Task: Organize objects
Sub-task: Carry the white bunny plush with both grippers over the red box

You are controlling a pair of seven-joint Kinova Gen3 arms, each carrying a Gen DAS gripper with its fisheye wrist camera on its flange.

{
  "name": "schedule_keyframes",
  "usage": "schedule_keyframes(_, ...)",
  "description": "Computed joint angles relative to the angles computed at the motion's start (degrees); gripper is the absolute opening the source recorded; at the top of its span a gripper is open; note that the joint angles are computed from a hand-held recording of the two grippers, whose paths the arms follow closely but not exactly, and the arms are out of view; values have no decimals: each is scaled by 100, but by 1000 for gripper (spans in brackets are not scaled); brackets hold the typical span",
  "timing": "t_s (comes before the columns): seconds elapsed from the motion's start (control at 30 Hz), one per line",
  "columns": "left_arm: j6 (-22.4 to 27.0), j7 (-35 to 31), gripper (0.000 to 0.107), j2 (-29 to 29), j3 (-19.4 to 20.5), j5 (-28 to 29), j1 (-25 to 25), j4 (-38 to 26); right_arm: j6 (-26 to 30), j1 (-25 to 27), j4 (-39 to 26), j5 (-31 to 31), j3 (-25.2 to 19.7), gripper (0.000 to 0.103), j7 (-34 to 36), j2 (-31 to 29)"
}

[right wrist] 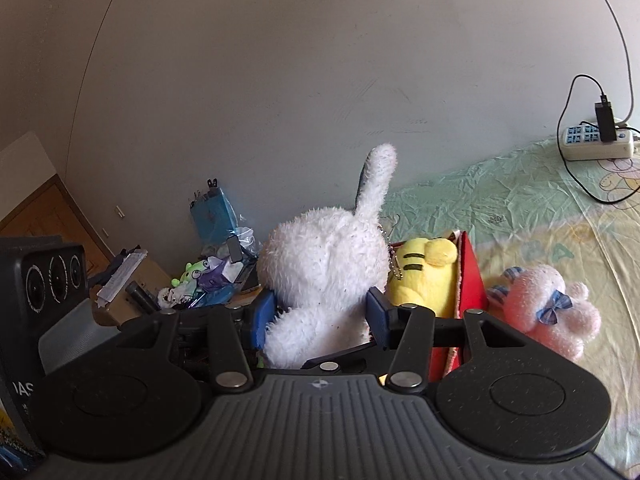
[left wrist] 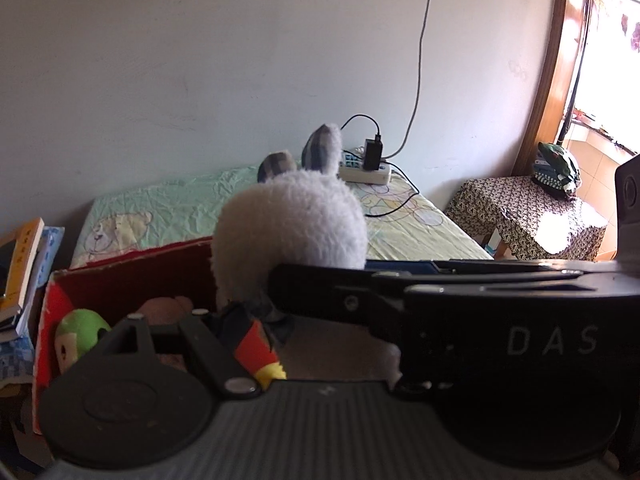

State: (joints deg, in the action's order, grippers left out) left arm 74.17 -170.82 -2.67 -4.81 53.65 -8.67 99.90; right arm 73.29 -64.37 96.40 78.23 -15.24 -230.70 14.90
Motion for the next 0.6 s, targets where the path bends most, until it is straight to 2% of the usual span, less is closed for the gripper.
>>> schedule_keyframes(0.2,-239,352,71,368,78,-178,-84,-280,-836,417,-238,-151,178,52,573,120)
schedule_keyframes(0.33,-313,732,71,689,235,-453,-121,-563,-1240,604,-420,-479,307,52,1024,209)
schedule_keyframes(0.6,-498,899,71,971,482,-707,-157,-723,-1426,568,-613,-819,547,52,1351,342)
